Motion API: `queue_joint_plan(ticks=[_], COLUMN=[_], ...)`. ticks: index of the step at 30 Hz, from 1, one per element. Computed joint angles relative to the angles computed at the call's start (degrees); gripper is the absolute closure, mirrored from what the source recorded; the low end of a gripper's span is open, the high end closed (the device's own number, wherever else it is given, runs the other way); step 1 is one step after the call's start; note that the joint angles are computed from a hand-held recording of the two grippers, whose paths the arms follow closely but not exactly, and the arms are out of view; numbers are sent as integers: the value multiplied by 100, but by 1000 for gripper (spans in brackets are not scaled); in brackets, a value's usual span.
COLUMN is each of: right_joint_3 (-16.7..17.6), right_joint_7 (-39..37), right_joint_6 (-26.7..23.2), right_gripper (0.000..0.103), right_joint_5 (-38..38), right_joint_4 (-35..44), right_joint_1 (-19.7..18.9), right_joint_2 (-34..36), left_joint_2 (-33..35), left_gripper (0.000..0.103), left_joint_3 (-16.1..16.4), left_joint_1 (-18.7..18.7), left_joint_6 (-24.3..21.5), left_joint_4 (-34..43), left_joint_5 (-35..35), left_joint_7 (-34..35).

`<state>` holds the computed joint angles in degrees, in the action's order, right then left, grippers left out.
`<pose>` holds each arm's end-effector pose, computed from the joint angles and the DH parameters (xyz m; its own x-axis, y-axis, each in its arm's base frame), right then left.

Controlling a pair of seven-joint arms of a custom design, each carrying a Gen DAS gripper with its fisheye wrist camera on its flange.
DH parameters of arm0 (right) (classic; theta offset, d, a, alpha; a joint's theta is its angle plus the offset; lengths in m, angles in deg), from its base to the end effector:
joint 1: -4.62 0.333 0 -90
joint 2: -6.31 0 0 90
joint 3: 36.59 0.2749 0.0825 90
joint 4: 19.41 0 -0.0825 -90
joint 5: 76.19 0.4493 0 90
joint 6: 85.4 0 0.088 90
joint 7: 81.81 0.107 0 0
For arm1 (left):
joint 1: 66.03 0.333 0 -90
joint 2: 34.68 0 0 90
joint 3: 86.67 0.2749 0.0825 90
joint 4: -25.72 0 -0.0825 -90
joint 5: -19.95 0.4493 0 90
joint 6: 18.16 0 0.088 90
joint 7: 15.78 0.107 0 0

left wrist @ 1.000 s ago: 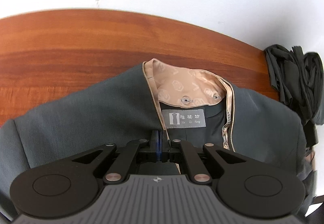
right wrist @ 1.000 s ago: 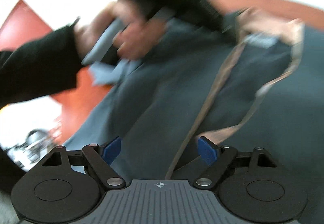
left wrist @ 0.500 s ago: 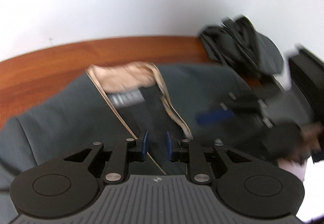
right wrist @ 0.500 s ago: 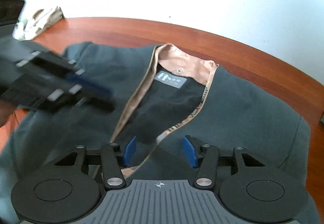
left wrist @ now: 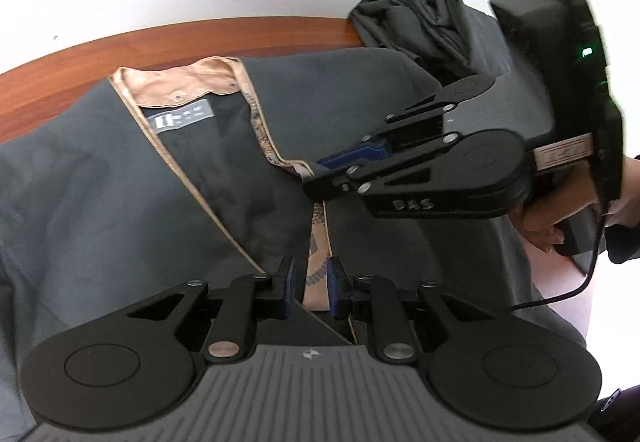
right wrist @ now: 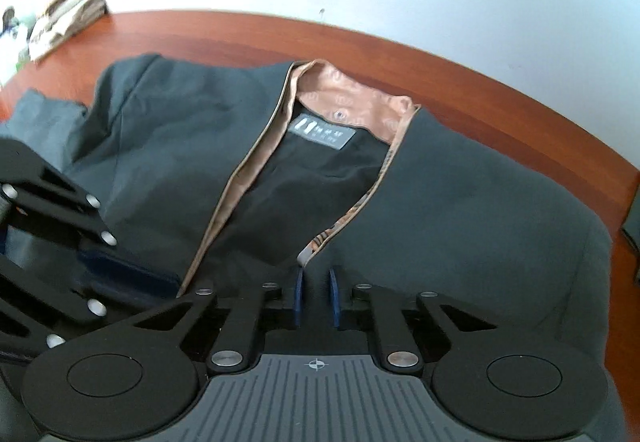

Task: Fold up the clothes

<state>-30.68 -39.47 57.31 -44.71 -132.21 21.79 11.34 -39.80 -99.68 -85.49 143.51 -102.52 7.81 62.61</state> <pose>0.6146 0.2580 0.4024 0.7737 -0.6279 -0.0843 -0.5586 -0.6133 -0.5585 0.5232 -0.3216 0.4068 -0.2685 -0.9231 0.2753 -0.8229 0.0712 -0.5637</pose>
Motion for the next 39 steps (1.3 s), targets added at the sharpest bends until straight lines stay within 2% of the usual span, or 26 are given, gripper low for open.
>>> queue_joint_plan(ticks=[2,4,6,11,13,18,21,22,25,29,30,34,39], right_joint_3=[4,-9,-56,-170,-211,-256,-270,-273,-275,-289,-294,-317,-315], right_joint_7=[-135,-373,-593,-817,-930,-976,-1095,-1112,-1199,-1306,-1350,-1314,-1271], right_joint_6=[87,148,163,128,77,5,-13,-20,4,100,141,47,16], right_gripper=[89,89,89,90,90,89,89,89,86,59,56,55,58], right_joint_5=[259,692,1013,1345,1510,1685,1812,1820,1821,1924,1973,1864,1586], right_joint_4=[-193,-397,-536,-688,-697,-710,-738,-746,-773,-796,-811,-788,-958], right_joint_1=[-20,-26,-18,14,16,10,9,8,12,22,26,10,1], right_joint_2=[-189,-402,-561,-769,-810,-834,-866,-876,-905,-949,-968,-966,-1093], left_joint_2=[115,193,280,618,694,705,643,617,488,329,304,262,-36], left_gripper=[83,83,83,82,82,83,87,98,99,99,99,99,95], left_joint_3=[7,20,44,-118,-204,-322,-310,-299,-282,-185,-159,-89,-78], left_joint_1=[0,-26,-78,74,154,253,264,261,205,153,146,139,44], left_joint_6=[-35,24,103,90,-11,-262,-446,-513,-569,-925,-1041,-1346,-906], left_joint_4=[88,124,179,462,570,638,597,576,444,364,363,379,99], left_joint_5=[-64,-434,-1231,-2011,-2534,-3277,-3425,-3414,-3257,-3197,-3192,-3184,-3080], left_joint_7=[83,445,1197,2086,2548,3285,3307,3269,3131,2839,2744,2397,2086])
